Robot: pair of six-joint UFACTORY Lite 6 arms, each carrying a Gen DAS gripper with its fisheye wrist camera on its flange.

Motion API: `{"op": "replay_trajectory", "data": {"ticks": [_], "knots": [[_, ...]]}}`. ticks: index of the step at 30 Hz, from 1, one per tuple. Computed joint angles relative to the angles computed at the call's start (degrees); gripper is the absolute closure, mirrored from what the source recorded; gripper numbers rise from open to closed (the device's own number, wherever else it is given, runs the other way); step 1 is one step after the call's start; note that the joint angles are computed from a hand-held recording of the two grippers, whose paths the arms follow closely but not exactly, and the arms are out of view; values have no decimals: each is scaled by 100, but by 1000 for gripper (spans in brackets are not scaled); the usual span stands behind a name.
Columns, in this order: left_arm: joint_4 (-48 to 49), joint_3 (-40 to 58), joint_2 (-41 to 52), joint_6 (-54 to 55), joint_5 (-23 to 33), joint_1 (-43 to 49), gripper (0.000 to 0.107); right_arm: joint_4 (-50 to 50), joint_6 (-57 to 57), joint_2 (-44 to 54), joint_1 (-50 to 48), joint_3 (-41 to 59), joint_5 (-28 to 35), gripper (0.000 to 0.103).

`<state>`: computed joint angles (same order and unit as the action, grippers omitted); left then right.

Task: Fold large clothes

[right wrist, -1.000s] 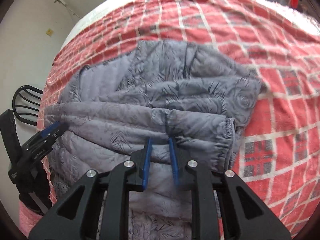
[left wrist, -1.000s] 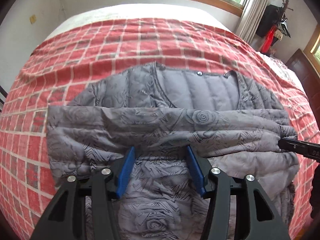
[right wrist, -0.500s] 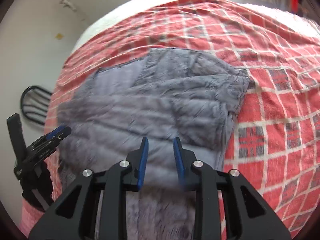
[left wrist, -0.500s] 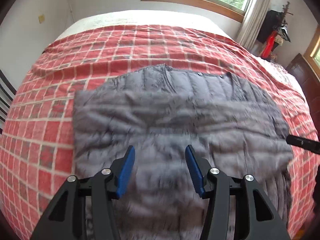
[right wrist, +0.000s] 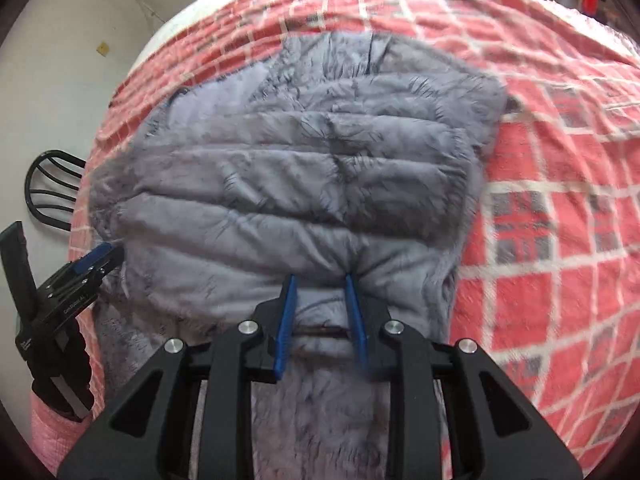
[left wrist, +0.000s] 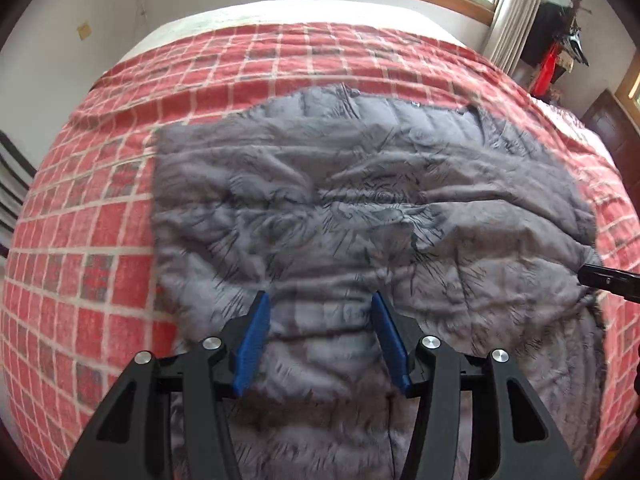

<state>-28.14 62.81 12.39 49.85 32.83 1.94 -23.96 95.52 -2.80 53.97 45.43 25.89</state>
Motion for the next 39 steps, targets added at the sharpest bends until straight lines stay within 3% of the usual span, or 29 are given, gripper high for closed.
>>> {"op": "replay_trajectory", "data": {"ticks": [4,7,14,19,29,39], "knots": [[131,-512,-987,298,286,502,52,-756,1278,-640,1239,78,1159,67],[-68,-883,-1643,880,891,1235,48,-1166,2622,-890,2370,-7,1759,65],[84,-1682,-2664,2124,1705,3188,48,-1300,5169,-315,4560,208,2503,61],[193,-1919,-2809,3052,2191,4618,48,-1229,6392,432,5589,730,2702,55],[425,-1940,-2592,4731,2486,6608,45,-808,7082,1743,6660,2055,3126,29],[726,-1637,-1931,5700,2706,7725,44,-829,7715,2507,7146,2675,2974,23]]}}
